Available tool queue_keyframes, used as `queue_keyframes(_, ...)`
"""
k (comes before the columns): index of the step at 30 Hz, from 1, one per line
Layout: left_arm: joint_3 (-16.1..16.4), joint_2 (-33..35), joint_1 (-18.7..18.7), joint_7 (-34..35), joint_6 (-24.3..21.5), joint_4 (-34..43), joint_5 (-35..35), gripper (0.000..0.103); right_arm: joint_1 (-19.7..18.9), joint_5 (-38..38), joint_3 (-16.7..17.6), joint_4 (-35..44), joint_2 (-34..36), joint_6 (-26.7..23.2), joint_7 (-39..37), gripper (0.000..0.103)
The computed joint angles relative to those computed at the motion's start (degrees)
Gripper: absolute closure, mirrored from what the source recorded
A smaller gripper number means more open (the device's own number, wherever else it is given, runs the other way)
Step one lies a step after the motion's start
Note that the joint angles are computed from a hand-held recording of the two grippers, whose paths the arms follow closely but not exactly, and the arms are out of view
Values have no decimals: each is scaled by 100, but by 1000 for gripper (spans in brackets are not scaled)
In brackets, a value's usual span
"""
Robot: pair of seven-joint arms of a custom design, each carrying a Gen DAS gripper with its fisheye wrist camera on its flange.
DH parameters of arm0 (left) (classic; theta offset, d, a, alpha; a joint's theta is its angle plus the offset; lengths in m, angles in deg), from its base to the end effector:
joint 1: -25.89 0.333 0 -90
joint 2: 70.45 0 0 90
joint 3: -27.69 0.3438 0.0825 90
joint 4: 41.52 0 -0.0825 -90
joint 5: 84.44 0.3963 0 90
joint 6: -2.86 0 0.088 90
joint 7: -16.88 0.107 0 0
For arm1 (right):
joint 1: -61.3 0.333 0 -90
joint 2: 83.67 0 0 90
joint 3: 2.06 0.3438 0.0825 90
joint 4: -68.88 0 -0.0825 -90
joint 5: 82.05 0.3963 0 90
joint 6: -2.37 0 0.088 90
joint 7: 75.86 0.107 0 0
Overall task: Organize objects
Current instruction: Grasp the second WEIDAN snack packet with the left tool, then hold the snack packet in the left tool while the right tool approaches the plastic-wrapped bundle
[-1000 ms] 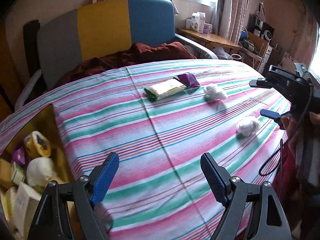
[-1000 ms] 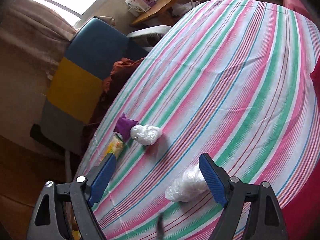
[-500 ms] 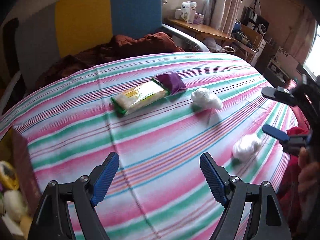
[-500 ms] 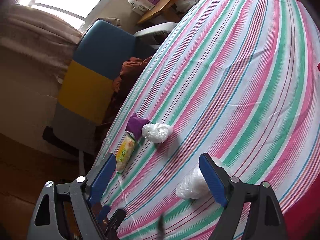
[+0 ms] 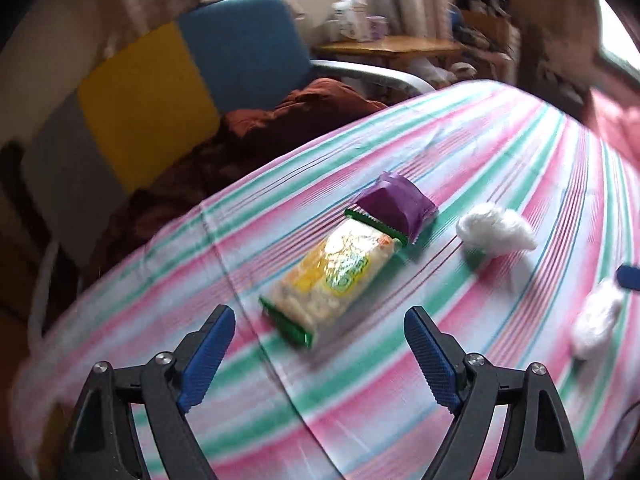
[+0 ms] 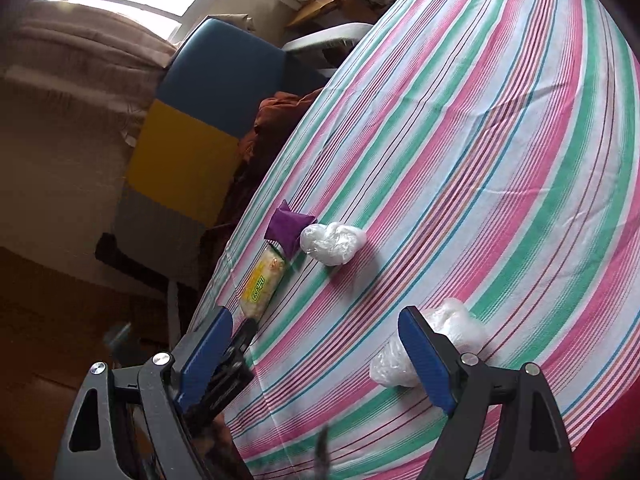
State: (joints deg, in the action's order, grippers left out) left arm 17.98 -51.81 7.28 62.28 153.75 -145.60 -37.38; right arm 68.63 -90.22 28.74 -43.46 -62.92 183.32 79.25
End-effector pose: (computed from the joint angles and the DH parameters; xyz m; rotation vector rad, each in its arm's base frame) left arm 0.6038 -0.3331 0.4320 -1.4717 2.0418 -0.5139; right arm 0.5495 0.3976 0.4405 -1.2061 1.9064 0.2404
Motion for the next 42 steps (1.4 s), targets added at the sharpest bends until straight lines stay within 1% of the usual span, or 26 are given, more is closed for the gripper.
queue_keyframes(2, -19, 180, 35, 361, 8, 180, 21, 11, -82, 9, 109, 35, 44, -37, -67, 16)
queue_keyframes(5, -40, 439, 116, 801, 89, 414, -163, 11, -154, 45, 213, 82, 88, -123, -183, 16)
queue_keyframes(7, -51, 636, 127, 1030, 71, 632, -324, 11, -140, 85, 213, 114, 103, -183, -252, 16)
queue_keyframes(10, -39, 926, 142, 1275, 46, 934, -562, 11, -108, 186, 201, 140, 107, -255, -365, 16)
queue_keyframes(12, -30, 1056, 212, 1220, 245, 1038, -804, 11, -34, 245, 132, 164, 96, -320, -423, 16)
queue_keyframes(13, -75, 1122, 266, 1230, 221, 1115, -1014, 11, -3, 281, 108, 183, 100, -356, -463, 16)
queue_keyframes(14, -190, 1170, 388, 1299, 222, 1157, -1315, 16, 33, 316, 78, 207, 104, -404, -505, 16)
queue_keyframes(15, -341, 1215, 538, 1407, 247, 1167, -1732, 18, 77, 354, 38, 227, 103, -445, -543, 16)
queue_keyframes(16, -291, 1191, 514, 1320, 348, 1117, -1746, 19, 124, 387, 0, 259, 110, -505, -592, 16)
queue_keyframes(18, -156, 1143, 371, 1261, 391, 1056, -1601, 25, 182, 484, -39, 293, 116, -564, -718, 16)
queue_keyframes(20, -139, 1111, 328, 1242, 385, 1030, -1600, 36, 287, 541, -133, 336, 107, -642, -826, 16)
queue_keyframes(21, -107, 1111, 280, 1179, 373, 1038, -1575, 38, 340, 575, -186, 347, 101, -668, -867, 16)
queue_keyframes(23, -18, 1081, 175, 1030, 385, 995, -1443, 51, 456, 641, -305, 363, 83, -712, -908, 16)
queue_keyframes(24, 75, 1043, 65, 883, 353, 966, -1292, 53, 509, 671, -360, 370, 73, -729, -921, 16)
queue_keyframes(26, 224, 975, -107, 529, 298, 892, -1012, 54, 603, 716, -464, 373, 50, -768, -946, 16)
queue_keyframes(30, 290, 729, -180, -209, 313, 548, -779, 54, 719, 823, -580, 411, 35, -888, -1034, 16)
queue_keyframes(35, 350, 314, -371, -1392, 95, 27, -232, 54, 826, 958, -676, 447, 21, -1009, -1160, 16)
queue_keyframes(38, 263, 43, -386, -1923, 12, -332, 49, 54, 969, 954, -837, 446, -19, -1046, -1111, 16)
queue_keyframes(41, 147, -253, -344, -2370, 9, -731, 259, 54, 971, 1044, -843, 387, -50, -940, -1101, 16)
queue_keyframes(42, 111, -374, -340, -2542, 20, -897, 351, 54, 928, 1101, -797, 341, -59, -843, -1117, 16)
